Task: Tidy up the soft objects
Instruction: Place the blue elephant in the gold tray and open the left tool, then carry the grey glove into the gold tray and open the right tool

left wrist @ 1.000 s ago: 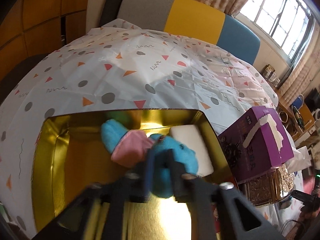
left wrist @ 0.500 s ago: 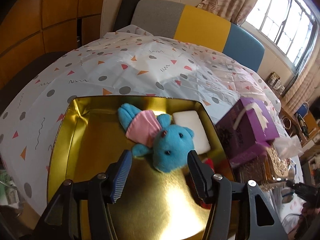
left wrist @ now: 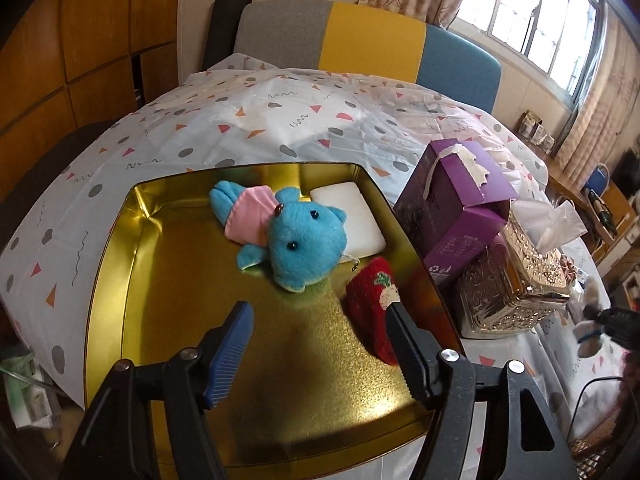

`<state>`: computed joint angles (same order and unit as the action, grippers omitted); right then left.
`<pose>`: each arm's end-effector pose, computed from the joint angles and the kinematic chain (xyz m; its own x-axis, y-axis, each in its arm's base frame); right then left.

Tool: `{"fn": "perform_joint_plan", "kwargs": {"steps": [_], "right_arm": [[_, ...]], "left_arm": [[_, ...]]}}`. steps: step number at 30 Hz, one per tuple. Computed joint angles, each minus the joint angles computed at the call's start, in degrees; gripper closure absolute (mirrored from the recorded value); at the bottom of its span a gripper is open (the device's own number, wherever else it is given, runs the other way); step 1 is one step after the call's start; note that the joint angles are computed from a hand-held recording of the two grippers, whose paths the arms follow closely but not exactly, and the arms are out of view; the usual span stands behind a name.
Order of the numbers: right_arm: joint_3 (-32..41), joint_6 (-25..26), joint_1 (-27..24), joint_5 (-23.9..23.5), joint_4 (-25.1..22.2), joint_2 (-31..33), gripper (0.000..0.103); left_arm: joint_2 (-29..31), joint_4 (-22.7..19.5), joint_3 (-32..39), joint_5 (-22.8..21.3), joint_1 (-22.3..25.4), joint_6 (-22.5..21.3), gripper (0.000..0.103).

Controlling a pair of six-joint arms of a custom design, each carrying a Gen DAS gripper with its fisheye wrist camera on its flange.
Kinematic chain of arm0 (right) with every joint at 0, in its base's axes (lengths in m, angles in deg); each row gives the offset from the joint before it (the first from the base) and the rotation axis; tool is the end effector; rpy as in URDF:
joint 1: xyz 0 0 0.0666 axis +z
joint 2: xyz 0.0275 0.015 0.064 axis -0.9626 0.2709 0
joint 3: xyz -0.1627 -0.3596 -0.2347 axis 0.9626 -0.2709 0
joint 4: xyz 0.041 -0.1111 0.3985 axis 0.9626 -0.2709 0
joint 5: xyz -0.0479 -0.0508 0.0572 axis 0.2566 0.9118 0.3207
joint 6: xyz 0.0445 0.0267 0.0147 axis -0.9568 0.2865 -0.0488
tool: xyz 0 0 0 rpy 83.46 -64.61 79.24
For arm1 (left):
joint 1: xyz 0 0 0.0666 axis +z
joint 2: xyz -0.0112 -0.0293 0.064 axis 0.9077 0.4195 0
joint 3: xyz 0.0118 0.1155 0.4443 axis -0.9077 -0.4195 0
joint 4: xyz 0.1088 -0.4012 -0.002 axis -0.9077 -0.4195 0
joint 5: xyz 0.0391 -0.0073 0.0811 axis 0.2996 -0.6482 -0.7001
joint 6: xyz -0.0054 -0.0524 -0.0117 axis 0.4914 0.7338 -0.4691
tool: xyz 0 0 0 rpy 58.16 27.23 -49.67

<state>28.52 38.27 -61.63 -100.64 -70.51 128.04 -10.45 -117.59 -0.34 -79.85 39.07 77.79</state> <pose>0.5235 0.1257 0.5157 -0.8918 -0.0657 -0.4477 -0.2045 0.9411 0.2692 0.2736 -0.1143 0.5270 -0.5706 -0.5175 -0.6377 -0.5724 0.8074 -0.1430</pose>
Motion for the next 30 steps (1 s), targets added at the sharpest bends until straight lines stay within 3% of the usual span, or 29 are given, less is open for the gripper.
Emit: {"fn": "perform_joint_plan", "kwargs": {"steps": [10,17,22,27,30], "right_arm": [[3.6,3.08,4.85,-6.55,1.42,-4.16,0.084],[7.19,6.14,12.29,-14.72,-0.6,-4.78,0.084],[9.12,8.66,19.2,-20.07,-3.88,-3.04,0.084],[10.39,9.62,26.1,-19.94,-7.63,1.38,0.084],[9.98,9.91,29.48,-17.48,-8.74,3.74,0.084]], "left_arm": [[-0.42,-1.51,-0.08,-2.31,-0.87,1.97,0.03],[-2.12,-2.06,-1.16,-3.14,-0.24,4.02,0.03],[-4.42,-4.67,-1.85,-5.31,1.53,7.19,0.03],[-7.3,-7.38,-3.21,-6.53,2.52,10.46,0.03],[-8.21,-8.59,-4.07,-6.4,2.72,11.67,0.03]]}}
